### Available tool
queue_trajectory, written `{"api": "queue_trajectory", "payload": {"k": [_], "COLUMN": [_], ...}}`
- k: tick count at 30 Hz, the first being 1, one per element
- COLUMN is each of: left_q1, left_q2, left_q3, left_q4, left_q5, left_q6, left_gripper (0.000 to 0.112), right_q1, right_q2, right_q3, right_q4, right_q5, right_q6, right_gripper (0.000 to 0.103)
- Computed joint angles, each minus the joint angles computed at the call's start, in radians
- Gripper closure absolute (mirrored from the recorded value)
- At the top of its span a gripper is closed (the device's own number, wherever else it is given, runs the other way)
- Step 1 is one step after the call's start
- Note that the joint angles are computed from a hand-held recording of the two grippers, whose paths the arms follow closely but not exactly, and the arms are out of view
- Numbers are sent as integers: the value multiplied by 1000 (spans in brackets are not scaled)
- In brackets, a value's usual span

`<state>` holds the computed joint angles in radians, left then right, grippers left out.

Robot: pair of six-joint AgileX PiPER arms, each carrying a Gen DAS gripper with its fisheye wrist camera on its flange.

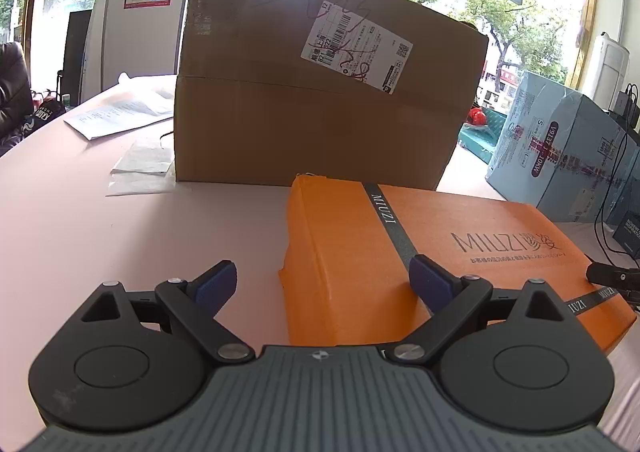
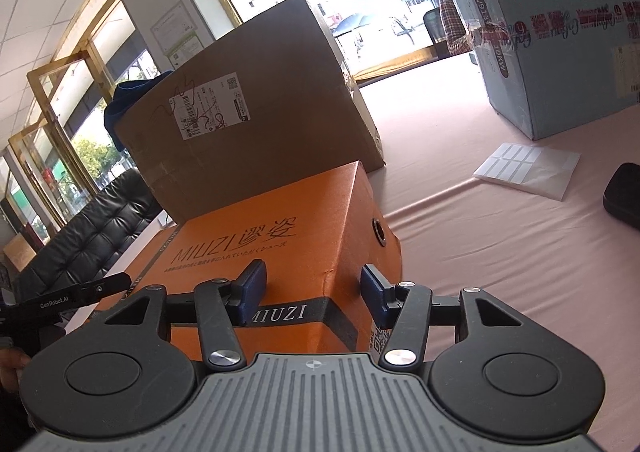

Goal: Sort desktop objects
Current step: 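Carry the MIUZI box with both tools and lower it onto the table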

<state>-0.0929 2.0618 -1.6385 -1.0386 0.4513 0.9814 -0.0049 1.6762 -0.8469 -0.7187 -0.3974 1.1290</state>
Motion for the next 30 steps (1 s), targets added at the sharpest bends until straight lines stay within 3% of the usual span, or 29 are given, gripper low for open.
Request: {"api": "queue_trajectory", "payload": {"k": [4, 8, 11, 13, 18, 22, 24, 26, 28, 30], "left_q1": [26, 80, 70, 61, 58, 57, 60, 64, 66, 66], "left_q2": [27, 168, 225, 230, 263, 268, 260, 236, 209, 175], "left_q3": [-62, -326, -437, -454, -519, -532, -517, -470, -421, -369], "left_q4": [26, 102, 159, 180, 200, 209, 204, 189, 176, 165], "left_q5": [106, 443, 521, 527, 563, 573, 567, 538, 506, 469], "left_q6": [-69, -277, -382, -408, -455, -466, -456, -428, -403, -375], "left_gripper": [15, 10, 9, 9, 9, 9, 9, 11, 18, 26], "right_q1": [-25, -63, -75, -77, -20, 7, 30, 56, 63, 49], "right_q2": [12, 39, 50, 50, 13, 22, 33, 32, 29, 29], "right_q3": [-14, 12, 16, 15, 7, -44, -74, -83, -70, -60], "right_q4": [-91, -121, -130, -121, 23, -88, -142, -70, 47, 51], "right_q5": [-5, -108, -147, -159, -85, -19, 37, 92, 91, 76], "right_q6": [172, 293, 332, 323, 65, 128, 180, 111, 17, 46], "right_gripper": [37, 10, 10, 8, 1, 4, 14, 23, 30, 39]}}
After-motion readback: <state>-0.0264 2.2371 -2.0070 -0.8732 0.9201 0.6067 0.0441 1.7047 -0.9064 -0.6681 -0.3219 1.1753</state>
